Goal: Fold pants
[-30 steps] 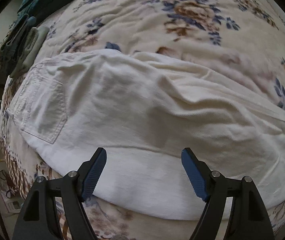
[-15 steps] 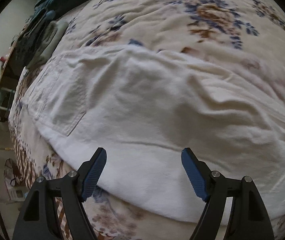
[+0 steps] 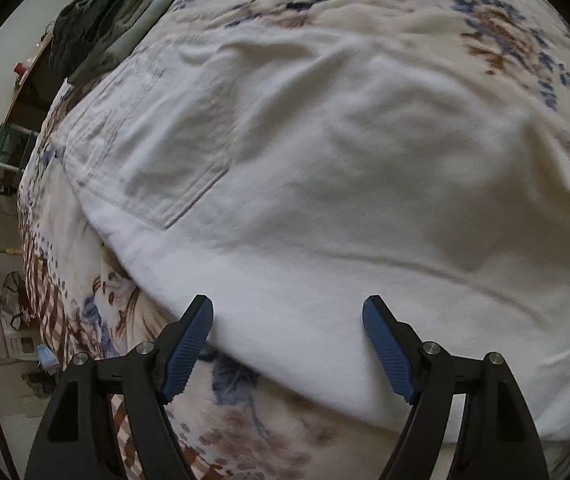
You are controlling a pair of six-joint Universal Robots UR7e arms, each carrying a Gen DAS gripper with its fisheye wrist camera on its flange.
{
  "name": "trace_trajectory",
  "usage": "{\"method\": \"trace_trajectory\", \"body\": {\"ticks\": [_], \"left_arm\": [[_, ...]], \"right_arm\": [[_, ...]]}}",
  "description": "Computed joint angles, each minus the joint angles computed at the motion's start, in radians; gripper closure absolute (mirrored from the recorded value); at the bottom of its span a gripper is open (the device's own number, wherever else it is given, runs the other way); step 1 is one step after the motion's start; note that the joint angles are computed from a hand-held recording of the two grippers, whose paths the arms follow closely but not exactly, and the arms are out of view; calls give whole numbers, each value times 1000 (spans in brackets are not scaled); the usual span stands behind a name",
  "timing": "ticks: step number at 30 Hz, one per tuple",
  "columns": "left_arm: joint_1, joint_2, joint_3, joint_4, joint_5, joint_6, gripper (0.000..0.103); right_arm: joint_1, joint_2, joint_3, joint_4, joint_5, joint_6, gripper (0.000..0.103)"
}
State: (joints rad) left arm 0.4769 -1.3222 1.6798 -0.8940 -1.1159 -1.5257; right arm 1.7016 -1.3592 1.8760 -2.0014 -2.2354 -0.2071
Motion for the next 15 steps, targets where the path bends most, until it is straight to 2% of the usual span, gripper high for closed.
{"method": "trace_trajectory", "body": {"ticks": [2, 4, 5, 7, 8, 9, 12, 13, 15], "left_arm": [[3, -17, 9, -1, -6, -3, 27], [4, -23, 7, 6, -8, -2, 27], [3, -25, 5, 9, -5, -3, 27], [0, -30, -2, 25, 7, -5, 27], [0, -31, -6, 31, 16, -6, 27], [2, -32, -9, 35, 24, -6, 27], [17, -31, -14, 32, 38, -4, 27], [23, -29, -16, 29, 38, -2, 27], [30, -27, -20, 24, 44, -1, 27]], "right_arm": [[-16, -16, 0, 59, 9, 78, 90], [-46, 2, -41, 198, 67, 186, 88], [-47, 11, -58, 232, 85, 220, 81], [-16, 13, -77, 198, 87, 207, 69], [-9, 14, -87, 174, 112, 198, 59], [-7, 15, -105, 145, 175, 188, 54], [7, 76, -154, 126, 261, 168, 53], [17, 111, -164, 120, 267, 136, 53], [27, 206, -227, 164, 252, 125, 53]]}}
